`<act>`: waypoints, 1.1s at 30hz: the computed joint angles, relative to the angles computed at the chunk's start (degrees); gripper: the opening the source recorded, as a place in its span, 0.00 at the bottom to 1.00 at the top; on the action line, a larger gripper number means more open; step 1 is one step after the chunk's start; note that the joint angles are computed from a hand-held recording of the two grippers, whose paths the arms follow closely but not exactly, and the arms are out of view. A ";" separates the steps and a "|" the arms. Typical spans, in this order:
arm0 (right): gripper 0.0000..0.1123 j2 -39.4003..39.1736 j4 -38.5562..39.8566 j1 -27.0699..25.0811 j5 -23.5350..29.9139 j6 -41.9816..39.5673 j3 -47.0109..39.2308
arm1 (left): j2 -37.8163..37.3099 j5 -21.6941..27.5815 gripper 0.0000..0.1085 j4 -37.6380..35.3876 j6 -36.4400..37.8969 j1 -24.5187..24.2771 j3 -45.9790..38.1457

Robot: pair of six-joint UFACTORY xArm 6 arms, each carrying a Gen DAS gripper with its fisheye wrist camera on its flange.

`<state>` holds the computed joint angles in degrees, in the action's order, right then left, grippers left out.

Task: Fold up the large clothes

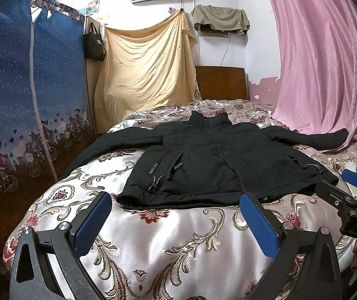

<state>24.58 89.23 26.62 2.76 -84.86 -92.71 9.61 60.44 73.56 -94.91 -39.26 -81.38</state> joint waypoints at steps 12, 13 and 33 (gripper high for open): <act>0.91 0.06 -0.61 -0.08 0.17 0.68 0.05 | -0.02 -0.05 0.95 0.04 -0.03 0.01 0.03; 0.91 0.02 -0.58 -0.05 0.10 0.62 0.10 | -0.02 -0.05 0.95 0.04 -0.03 0.01 0.03; 0.91 0.25 0.20 0.20 0.00 0.06 0.09 | 0.00 0.02 0.95 0.02 -0.01 -0.01 0.00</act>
